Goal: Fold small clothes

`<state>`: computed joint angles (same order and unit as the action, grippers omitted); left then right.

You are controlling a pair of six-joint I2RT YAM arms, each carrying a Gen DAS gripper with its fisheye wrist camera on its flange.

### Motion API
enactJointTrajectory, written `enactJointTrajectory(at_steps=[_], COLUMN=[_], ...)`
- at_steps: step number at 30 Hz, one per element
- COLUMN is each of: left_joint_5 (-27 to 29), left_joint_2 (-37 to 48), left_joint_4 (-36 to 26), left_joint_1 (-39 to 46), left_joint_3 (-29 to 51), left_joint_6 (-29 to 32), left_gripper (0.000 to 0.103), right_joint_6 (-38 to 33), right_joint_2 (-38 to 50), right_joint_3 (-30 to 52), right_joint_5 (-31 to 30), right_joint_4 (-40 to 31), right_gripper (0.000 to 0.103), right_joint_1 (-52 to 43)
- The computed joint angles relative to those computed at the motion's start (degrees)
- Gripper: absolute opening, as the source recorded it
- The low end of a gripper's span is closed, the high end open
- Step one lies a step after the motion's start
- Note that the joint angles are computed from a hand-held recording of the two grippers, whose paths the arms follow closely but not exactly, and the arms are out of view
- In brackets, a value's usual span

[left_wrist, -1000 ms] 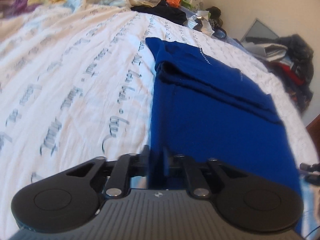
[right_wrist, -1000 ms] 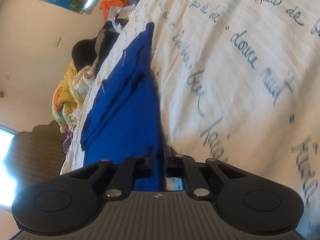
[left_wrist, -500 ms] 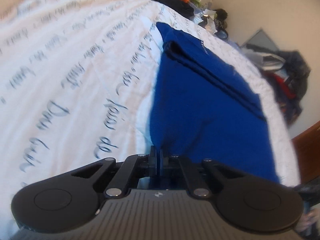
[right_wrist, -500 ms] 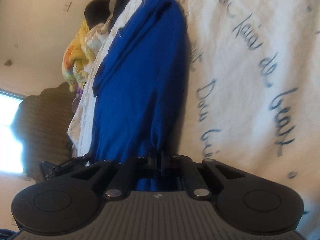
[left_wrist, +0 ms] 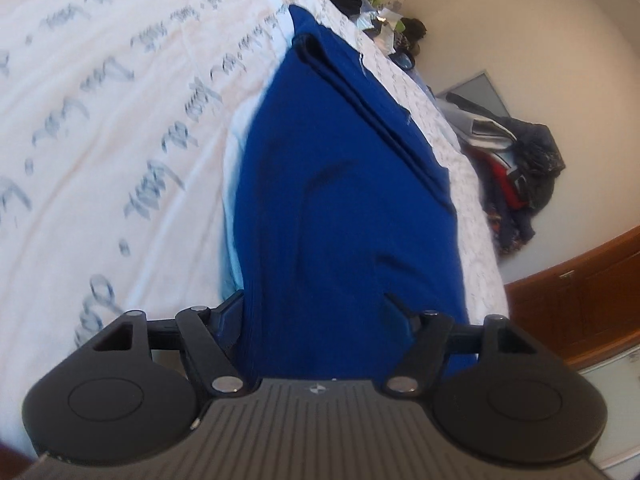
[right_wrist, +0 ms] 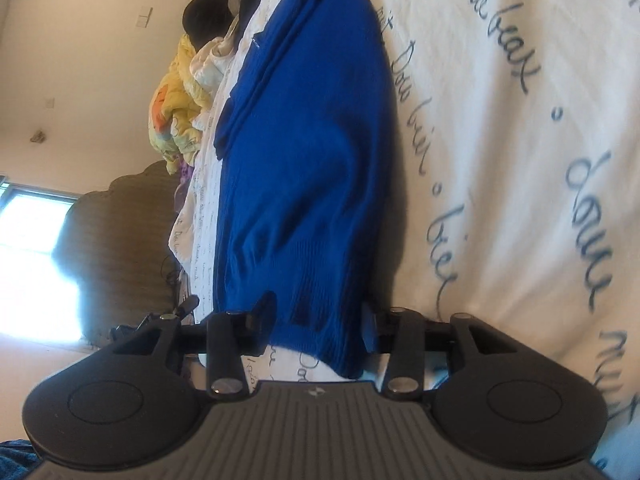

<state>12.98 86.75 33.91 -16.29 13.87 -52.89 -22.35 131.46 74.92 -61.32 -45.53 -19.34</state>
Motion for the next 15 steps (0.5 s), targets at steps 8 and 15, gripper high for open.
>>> enactJointTrajectory(at_steps=[8, 15], left_joint_5=[-6.11, -7.84], left_joint_2=[-6.28, -6.87], left_joint_4=[-16.94, -19.46], left_joint_1=[-3.01, -2.60], left_joint_3=[5.15, 3.16], left_joint_6=[3.96, 9.21], left_gripper=[0.006, 0.010], right_joint_6=[2.57, -6.30], right_joint_2=[-4.20, -9.49], right_joint_3=[-1.57, -3.75], right_joint_5=[5.12, 16.41], right_joint_4=[6.03, 3.78], right_gripper=[0.005, 0.002], right_joint_1=[2.43, -0.10])
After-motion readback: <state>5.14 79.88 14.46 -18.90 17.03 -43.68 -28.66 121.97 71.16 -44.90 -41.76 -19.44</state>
